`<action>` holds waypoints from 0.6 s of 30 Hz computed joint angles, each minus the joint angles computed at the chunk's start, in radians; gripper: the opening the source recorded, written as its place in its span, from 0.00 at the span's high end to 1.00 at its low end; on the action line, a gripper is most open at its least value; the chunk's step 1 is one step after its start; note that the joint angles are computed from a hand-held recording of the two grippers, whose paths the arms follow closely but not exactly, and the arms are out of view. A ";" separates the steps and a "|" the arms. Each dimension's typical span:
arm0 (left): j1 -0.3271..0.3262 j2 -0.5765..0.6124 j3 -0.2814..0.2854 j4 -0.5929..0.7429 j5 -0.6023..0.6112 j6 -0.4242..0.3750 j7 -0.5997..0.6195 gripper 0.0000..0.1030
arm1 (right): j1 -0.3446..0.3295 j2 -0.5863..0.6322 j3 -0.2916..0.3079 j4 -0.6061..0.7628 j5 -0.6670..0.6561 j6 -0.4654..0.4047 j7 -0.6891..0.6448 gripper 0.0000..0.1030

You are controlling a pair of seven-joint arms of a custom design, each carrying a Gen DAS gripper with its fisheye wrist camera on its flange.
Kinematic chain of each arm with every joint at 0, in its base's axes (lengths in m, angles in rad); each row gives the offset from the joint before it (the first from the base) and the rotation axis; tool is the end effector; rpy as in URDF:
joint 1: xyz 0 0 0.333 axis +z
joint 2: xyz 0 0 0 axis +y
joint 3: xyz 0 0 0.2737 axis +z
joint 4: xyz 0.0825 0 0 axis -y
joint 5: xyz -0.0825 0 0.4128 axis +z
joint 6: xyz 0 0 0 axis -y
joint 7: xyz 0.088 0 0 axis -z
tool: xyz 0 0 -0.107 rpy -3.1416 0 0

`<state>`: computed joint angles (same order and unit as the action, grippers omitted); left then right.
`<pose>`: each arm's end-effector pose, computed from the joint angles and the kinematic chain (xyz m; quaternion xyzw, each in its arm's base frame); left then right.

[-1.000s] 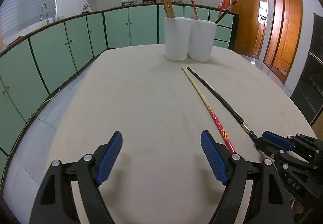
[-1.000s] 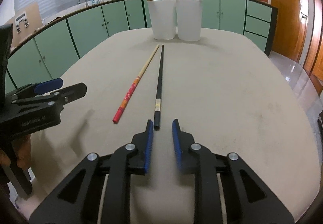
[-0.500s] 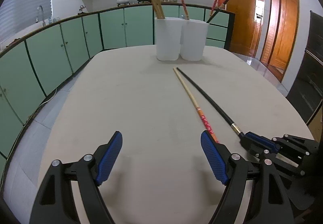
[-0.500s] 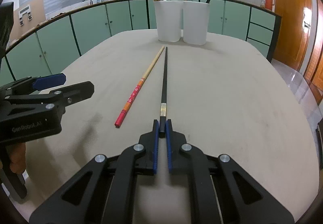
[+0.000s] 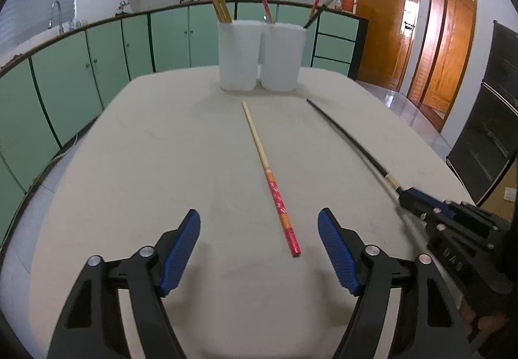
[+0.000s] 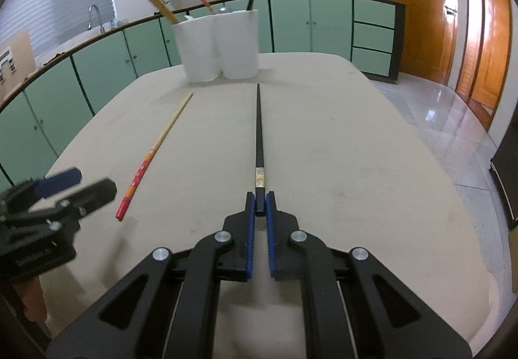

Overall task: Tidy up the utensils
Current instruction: 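Move the right tool onto the black chopstick while the left tool approaches the red one, then close the left tool on the red-patterned chopstick while the right tool holds the black one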

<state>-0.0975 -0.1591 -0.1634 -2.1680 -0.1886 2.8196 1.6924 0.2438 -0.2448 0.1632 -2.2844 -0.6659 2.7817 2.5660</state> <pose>0.5668 -0.1450 0.5041 -0.5677 0.7219 -0.3293 0.2196 0.4955 0.2469 0.4748 -0.6328 0.6565 -0.2634 0.3148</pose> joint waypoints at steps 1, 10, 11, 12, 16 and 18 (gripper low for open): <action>0.004 0.006 -0.005 0.004 0.012 -0.008 -0.018 0.37 | -0.003 -0.005 -0.001 -0.004 -0.003 0.002 0.005 0.95; 0.032 0.026 -0.040 0.008 0.218 -0.021 -0.222 0.52 | -0.010 -0.007 -0.003 -0.014 0.000 0.024 0.001 0.94; 0.035 0.024 -0.044 0.005 0.244 -0.017 -0.253 0.54 | -0.010 -0.007 -0.004 -0.015 0.002 0.026 0.001 0.94; 0.035 0.022 -0.044 0.002 0.256 -0.015 -0.268 0.57 | -0.010 -0.009 -0.003 -0.015 0.004 0.025 -0.001 0.94; 0.028 0.018 -0.044 -0.006 0.282 -0.001 -0.293 0.87 | -0.012 -0.009 -0.001 -0.014 0.007 0.024 -0.002 0.94; 0.027 0.019 -0.044 -0.005 0.290 0.001 -0.300 0.95 | -0.011 -0.010 -0.001 -0.014 0.010 0.023 -0.003 0.94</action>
<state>-0.0710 -0.1398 -0.2070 -2.1731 0.1016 2.8202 1.3925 0.2325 -0.2545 0.1618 -2.2987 -0.6555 2.8045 2.5634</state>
